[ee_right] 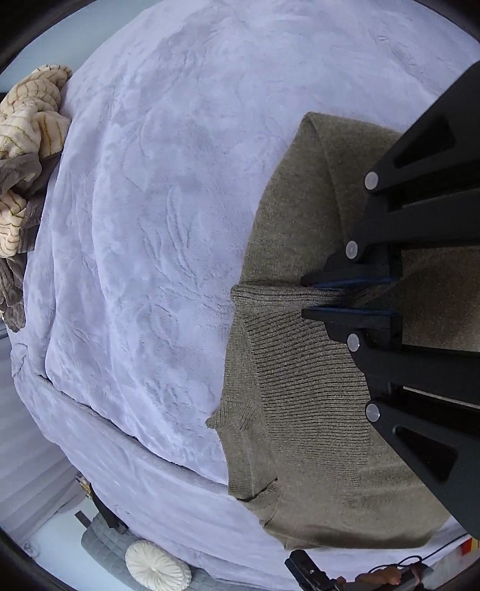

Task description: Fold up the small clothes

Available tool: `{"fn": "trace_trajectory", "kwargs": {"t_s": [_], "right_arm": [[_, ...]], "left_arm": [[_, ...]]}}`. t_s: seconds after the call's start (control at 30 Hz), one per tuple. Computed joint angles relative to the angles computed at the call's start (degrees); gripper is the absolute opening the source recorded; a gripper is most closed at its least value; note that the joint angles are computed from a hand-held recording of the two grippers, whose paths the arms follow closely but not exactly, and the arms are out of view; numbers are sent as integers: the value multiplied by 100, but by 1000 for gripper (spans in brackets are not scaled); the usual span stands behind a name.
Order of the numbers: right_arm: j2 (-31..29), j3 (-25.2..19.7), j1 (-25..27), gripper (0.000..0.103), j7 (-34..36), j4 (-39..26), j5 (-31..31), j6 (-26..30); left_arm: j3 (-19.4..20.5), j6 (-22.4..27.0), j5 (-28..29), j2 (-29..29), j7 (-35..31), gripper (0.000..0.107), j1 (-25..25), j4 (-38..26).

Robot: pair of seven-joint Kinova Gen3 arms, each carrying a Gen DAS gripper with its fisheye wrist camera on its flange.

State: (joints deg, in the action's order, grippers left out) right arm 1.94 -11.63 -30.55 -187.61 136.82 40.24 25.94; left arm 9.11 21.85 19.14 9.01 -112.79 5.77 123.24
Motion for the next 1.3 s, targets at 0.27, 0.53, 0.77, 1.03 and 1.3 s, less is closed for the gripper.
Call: {"fn": "trace_trajectory", "kwargs": {"t_s": [0.27, 0.53, 0.77, 1.03, 1.3], "right_arm": [[-119, -834, 704, 9, -267, 41, 117, 79], [143, -923, 597, 9, -1170, 54, 826, 429], [-152, -924, 256, 21, -1377, 188, 360, 938], [-1398, -1351, -513, 21, -1441, 295, -589, 1635], [11, -1553, -1967, 19, -2857, 518, 152, 1309]], "left_arm": [[-118, 471, -539, 627, 689, 7, 456, -501], [-1537, -281, -1112, 891, 1170, 7, 2056, -337], [-3191, -551, -1846, 515, 1930, 26, 3634, -37], [-2164, 614, -180, -557, 175, 26, 1984, 131], [-736, -353, -659, -449, 932, 26, 1037, 1363]]}}
